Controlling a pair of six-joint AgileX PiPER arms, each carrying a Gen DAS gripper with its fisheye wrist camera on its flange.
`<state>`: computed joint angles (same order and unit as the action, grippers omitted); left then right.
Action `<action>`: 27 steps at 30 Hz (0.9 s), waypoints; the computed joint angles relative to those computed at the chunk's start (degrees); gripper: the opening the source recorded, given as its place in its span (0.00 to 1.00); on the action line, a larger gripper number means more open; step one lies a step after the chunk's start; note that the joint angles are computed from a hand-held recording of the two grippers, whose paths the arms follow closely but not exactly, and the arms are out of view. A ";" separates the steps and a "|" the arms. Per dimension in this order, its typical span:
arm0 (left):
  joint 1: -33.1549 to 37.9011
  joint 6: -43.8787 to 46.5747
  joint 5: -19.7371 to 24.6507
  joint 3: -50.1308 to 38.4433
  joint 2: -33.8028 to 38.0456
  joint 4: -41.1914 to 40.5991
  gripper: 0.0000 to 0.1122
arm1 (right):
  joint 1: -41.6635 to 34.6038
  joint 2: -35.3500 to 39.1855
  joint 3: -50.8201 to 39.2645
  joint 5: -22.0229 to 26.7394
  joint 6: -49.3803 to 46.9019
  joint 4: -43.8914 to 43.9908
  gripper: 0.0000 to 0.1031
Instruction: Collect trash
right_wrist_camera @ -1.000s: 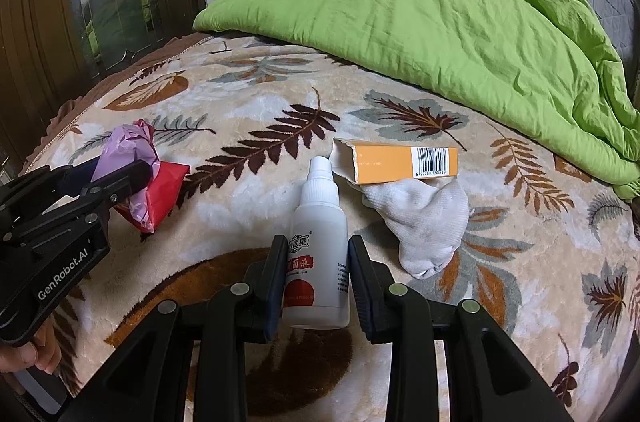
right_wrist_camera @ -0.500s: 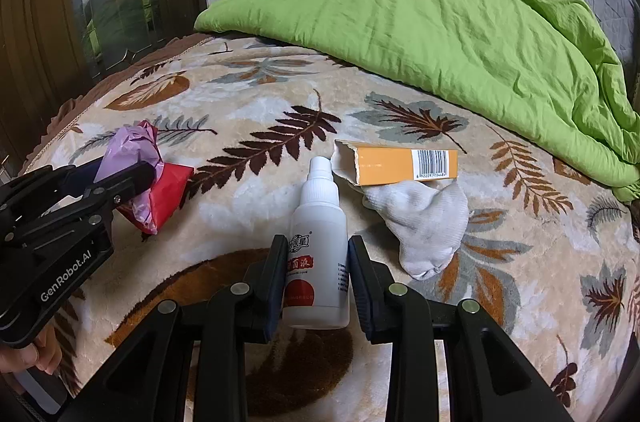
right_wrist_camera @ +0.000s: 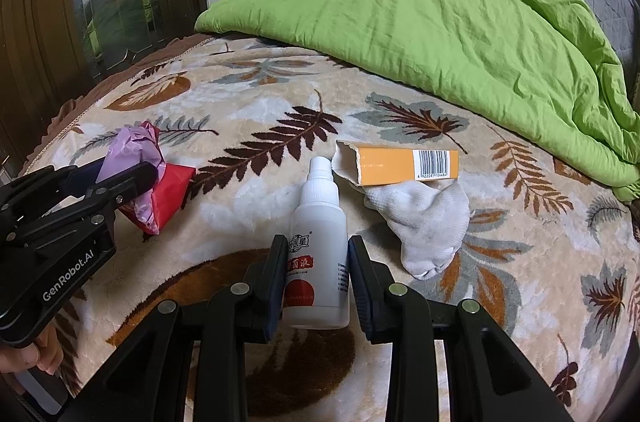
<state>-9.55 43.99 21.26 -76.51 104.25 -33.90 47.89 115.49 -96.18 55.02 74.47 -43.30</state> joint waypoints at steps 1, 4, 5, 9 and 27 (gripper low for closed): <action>0.09 0.03 -0.03 0.01 -0.01 0.01 0.25 | 0.06 0.02 -0.04 0.06 0.05 -0.01 0.32; 0.17 0.16 0.08 -0.03 0.03 -0.16 0.25 | 0.16 0.06 -0.16 0.20 0.06 -0.23 0.32; -0.02 -0.26 -0.01 0.14 -0.11 0.06 0.25 | 0.16 0.10 -0.23 0.24 0.00 -0.26 0.32; 0.14 0.50 0.12 0.04 0.00 -0.48 0.25 | 0.35 0.12 -0.34 0.38 0.02 -0.54 0.32; 0.13 0.51 0.19 0.02 -0.17 -0.63 0.25 | 1.38 0.39 -1.10 1.52 0.10 -2.10 0.32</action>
<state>-9.42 44.50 21.45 -76.48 104.08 -34.53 49.27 115.88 -97.28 56.54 74.58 -45.41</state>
